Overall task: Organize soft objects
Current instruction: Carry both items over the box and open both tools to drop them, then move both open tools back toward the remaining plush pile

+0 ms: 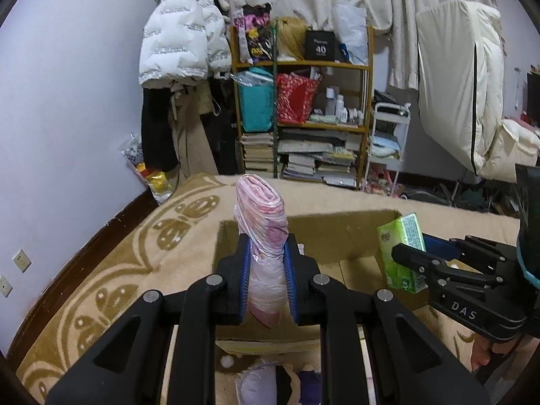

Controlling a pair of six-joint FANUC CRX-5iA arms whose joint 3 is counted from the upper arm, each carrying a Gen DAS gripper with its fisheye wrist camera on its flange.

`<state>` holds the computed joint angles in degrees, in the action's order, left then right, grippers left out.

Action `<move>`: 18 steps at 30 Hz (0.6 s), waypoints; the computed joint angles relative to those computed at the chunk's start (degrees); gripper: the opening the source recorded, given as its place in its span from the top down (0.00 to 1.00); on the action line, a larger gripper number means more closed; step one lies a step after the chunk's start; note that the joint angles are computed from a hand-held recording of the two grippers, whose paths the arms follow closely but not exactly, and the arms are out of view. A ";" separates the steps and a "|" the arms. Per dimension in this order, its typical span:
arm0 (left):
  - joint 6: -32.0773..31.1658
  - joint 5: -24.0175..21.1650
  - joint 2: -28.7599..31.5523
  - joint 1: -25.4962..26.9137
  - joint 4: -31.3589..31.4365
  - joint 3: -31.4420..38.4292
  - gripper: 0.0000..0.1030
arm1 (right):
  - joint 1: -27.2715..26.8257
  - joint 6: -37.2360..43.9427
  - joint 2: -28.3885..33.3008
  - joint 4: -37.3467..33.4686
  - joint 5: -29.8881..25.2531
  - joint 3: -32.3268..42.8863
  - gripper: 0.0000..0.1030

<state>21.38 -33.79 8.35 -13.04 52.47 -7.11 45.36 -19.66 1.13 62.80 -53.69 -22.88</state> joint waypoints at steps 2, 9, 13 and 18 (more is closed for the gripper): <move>1.97 -1.59 0.72 0.17 -2.88 1.22 0.81 | -0.09 -0.08 0.03 -0.67 0.40 -0.08 0.65; 7.55 -6.36 2.80 1.09 -8.48 3.55 0.80 | 0.22 1.27 0.24 -1.79 0.20 0.06 0.65; 8.08 -5.09 2.23 1.09 -9.49 3.17 0.68 | 0.81 0.39 0.23 -0.56 -0.55 -0.22 0.56; 9.41 -3.20 0.57 1.80 -10.33 2.07 0.43 | 2.20 -0.53 -0.19 0.26 -2.65 -0.04 0.39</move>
